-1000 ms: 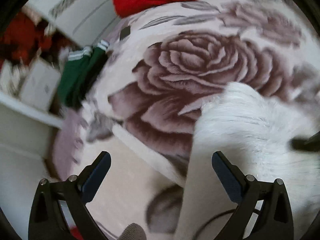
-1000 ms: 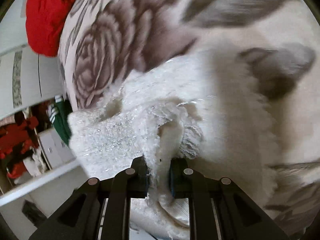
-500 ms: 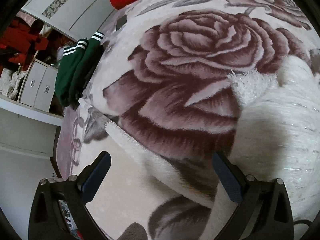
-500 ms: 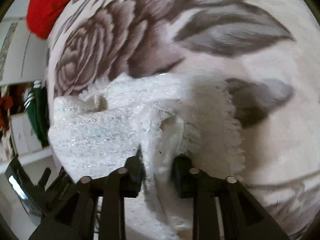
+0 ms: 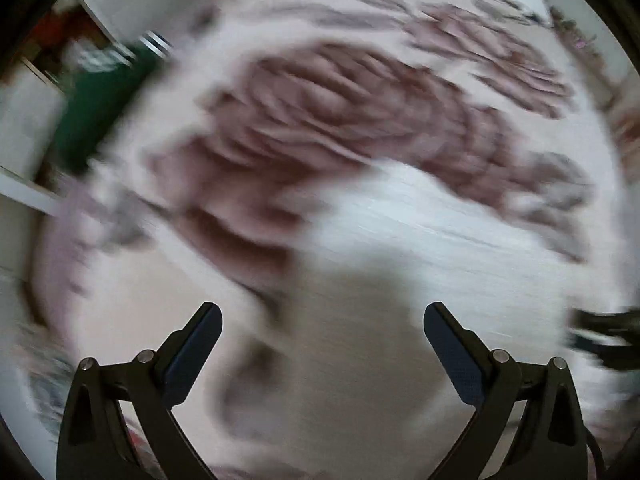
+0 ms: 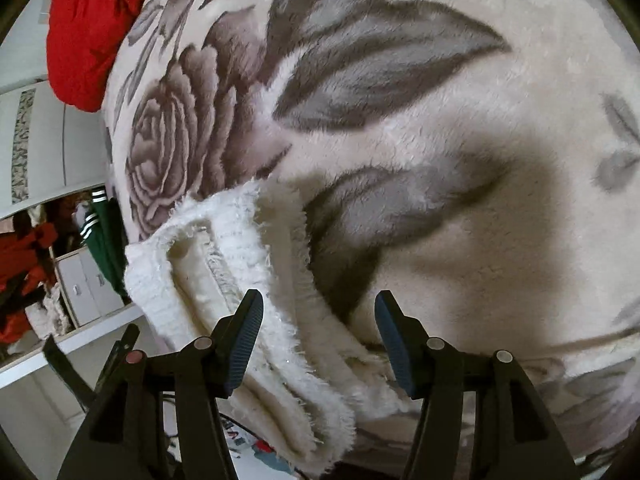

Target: Fold large clothes

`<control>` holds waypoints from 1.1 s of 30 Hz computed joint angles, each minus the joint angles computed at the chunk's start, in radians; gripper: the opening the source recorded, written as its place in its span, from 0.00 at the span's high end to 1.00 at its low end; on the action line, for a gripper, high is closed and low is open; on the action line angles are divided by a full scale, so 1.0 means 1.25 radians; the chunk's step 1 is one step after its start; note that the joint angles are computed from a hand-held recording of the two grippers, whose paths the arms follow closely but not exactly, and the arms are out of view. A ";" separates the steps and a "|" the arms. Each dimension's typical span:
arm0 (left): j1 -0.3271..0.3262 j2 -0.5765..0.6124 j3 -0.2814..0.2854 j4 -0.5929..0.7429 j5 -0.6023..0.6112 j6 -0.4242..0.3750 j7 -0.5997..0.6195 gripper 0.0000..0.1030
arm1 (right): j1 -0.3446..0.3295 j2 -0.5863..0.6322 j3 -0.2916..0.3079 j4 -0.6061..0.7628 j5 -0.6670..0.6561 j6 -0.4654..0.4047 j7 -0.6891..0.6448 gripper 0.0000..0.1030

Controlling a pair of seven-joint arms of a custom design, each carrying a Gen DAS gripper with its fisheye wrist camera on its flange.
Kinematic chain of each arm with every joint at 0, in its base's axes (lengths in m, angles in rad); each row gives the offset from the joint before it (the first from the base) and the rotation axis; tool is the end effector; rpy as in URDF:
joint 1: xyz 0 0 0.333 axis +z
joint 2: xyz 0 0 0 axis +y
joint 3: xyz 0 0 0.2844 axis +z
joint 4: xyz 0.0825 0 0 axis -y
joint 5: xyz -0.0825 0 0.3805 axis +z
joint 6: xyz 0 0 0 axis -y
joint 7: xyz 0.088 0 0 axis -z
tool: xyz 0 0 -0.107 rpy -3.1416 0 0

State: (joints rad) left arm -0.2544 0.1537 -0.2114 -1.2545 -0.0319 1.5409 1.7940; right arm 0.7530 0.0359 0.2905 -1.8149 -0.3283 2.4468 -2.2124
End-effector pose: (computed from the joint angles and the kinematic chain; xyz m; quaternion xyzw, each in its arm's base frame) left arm 0.5286 -0.2566 0.6520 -0.4262 0.9015 -0.0732 0.0169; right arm 0.3111 0.5290 0.5502 -0.1414 0.9370 0.1697 0.2706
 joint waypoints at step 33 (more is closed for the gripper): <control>0.058 -0.161 0.013 -0.114 -0.036 0.148 0.057 0.88 | -0.118 0.254 0.051 0.228 -0.128 0.305 -0.183 0.41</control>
